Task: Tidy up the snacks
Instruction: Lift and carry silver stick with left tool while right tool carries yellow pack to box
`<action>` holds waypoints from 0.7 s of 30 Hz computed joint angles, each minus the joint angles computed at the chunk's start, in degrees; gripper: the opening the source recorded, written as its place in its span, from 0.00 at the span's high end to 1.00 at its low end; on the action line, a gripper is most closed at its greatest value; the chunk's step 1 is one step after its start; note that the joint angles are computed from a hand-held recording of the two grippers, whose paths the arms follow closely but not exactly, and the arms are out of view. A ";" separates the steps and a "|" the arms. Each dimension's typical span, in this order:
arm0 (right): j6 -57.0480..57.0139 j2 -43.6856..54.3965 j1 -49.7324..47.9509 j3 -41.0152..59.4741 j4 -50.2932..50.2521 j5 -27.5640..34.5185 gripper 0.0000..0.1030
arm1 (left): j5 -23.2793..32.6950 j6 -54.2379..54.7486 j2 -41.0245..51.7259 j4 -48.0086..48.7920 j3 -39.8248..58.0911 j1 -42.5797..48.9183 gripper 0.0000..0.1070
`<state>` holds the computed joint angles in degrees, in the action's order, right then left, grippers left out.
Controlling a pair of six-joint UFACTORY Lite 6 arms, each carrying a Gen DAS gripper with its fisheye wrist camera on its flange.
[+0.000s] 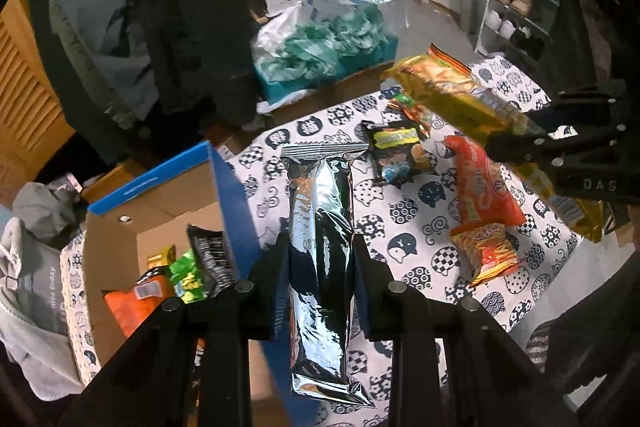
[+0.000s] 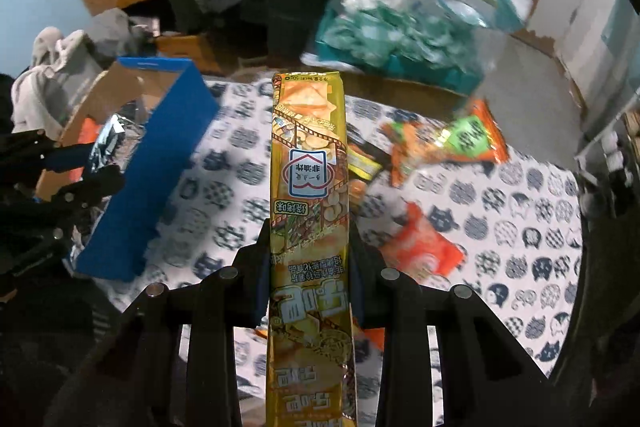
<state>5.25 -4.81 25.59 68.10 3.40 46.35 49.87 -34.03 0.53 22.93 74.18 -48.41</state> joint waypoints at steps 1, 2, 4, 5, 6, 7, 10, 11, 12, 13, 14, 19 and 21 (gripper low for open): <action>0.68 1.37 1.29 1.46 -0.09 -0.06 0.71 | -0.10 0.18 -0.98 0.16 -0.78 0.35 0.73; 1.23 2.50 2.23 2.64 -0.15 -0.09 0.71 | -0.33 0.46 -1.88 0.30 -1.62 0.86 0.73; 2.59 5.35 4.54 5.67 -0.57 -0.03 0.71 | -0.49 0.50 -3.82 0.93 -3.63 2.05 0.73; 3.15 6.56 5.50 7.02 -0.80 0.07 0.71 | -0.56 0.70 -4.35 0.99 -4.27 2.62 0.73; 3.95 8.44 6.84 9.10 -1.12 0.26 0.71 | -0.81 0.96 -5.00 0.91 -5.16 3.36 0.73; 4.36 9.54 7.65 10.27 -1.23 0.29 0.71 | -1.19 1.43 -5.92 0.55 -6.45 4.37 0.73; 5.66 13.52 10.27 14.72 -1.45 0.60 0.71 | -1.93 3.05 -8.49 -0.52 -9.65 7.33 0.73; 5.87 14.65 10.91 16.07 -1.31 0.78 0.71 | -2.07 3.46 -9.33 -0.50 -10.56 8.17 0.73; 5.86 16.05 11.58 17.74 -1.03 1.16 0.71 | -2.16 3.78 -10.28 -0.28 -11.50 9.06 0.73; 5.94 17.68 12.39 19.68 -0.82 1.61 0.71 | -2.33 4.40 -10.87 -0.35 -12.02 9.97 0.73; 6.31 18.99 13.07 21.22 -0.94 1.90 0.71 | -2.47 5.09 -11.68 -0.45 -12.73 10.97 0.73; 7.51 26.95 16.64 31.55 -1.23 4.75 0.71 | -3.21 9.20 -15.11 -1.82 -15.67 16.74 0.73; 7.84 30.76 17.86 36.85 -1.13 6.32 0.71 | -3.58 11.05 -16.19 -2.58 -16.72 19.14 0.73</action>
<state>13.09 25.95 43.45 104.95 2.27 52.67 46.29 -22.97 -15.66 20.36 57.46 -29.27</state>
